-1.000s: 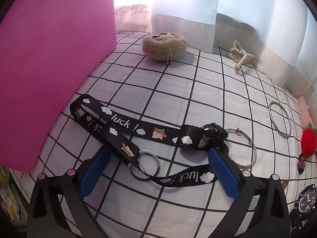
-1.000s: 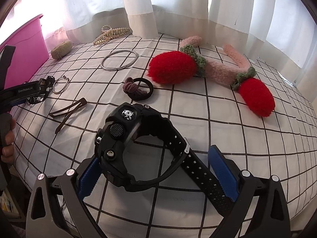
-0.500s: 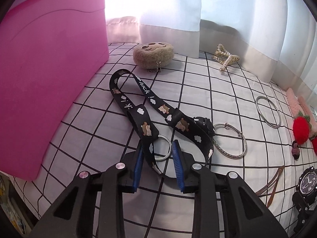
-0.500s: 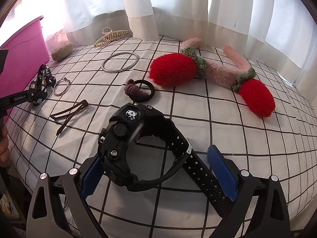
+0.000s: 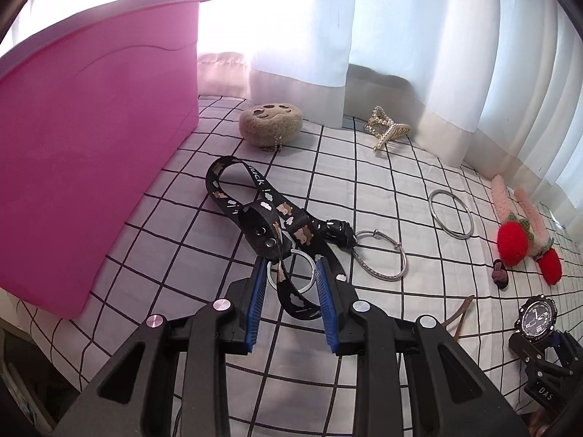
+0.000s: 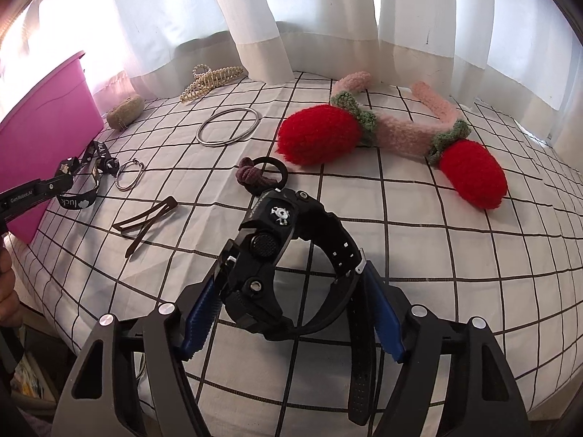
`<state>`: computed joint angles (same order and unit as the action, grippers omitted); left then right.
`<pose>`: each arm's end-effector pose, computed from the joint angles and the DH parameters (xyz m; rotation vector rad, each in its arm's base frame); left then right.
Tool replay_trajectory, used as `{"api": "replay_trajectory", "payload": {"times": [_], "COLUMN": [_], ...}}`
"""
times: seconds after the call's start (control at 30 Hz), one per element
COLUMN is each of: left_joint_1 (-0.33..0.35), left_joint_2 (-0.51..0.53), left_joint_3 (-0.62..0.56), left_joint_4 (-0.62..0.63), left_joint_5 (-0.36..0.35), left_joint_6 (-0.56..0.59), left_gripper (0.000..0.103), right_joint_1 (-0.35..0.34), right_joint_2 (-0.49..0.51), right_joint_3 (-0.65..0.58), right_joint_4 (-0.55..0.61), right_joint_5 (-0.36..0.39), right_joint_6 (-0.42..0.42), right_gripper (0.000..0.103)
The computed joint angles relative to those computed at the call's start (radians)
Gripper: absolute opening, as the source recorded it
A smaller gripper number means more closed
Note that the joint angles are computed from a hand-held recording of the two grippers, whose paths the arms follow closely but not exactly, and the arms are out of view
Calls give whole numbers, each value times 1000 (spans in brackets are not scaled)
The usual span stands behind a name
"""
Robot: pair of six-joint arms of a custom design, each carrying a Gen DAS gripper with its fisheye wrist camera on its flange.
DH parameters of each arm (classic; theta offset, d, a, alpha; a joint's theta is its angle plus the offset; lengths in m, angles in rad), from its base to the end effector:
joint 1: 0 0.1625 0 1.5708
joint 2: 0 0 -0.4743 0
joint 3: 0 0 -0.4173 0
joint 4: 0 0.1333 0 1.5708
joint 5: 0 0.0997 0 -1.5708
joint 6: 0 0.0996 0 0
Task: Organize jewelry
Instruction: 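Close the left tool on the lanyard while the right tool grips the watch, then lift the lanyard and watch and carry both over the pink tub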
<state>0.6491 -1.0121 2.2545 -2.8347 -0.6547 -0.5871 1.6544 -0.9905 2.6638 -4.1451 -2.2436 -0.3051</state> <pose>-0.2596 -0.4635 0.1112 0.3810 2.3315 -0.8161 0.0994 -0.3332 0.1738 0.0601 -2.2416 0.9774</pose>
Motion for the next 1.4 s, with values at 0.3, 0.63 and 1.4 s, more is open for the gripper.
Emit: {"api": "replay_trajectory", "payload": {"times": [0.3, 0.63, 1.4], "left_joint_1": [-55, -118, -215], "left_joint_2": [-44, -89, -250], "left_joint_3": [-7, -35, -195], "left_joint_4": [3, 18, 23], "left_joint_5": [2, 28, 237], "left_joint_6": [26, 46, 262], "left_gripper": [27, 27, 27], "right_joint_1": [27, 117, 407], "right_joint_2": [-31, -143, -246], "right_joint_3": [9, -6, -318], "right_joint_4": [12, 122, 477], "right_joint_5": [0, -50, -21], "right_joint_6": [13, 33, -36], "right_gripper": [71, 71, 71]}}
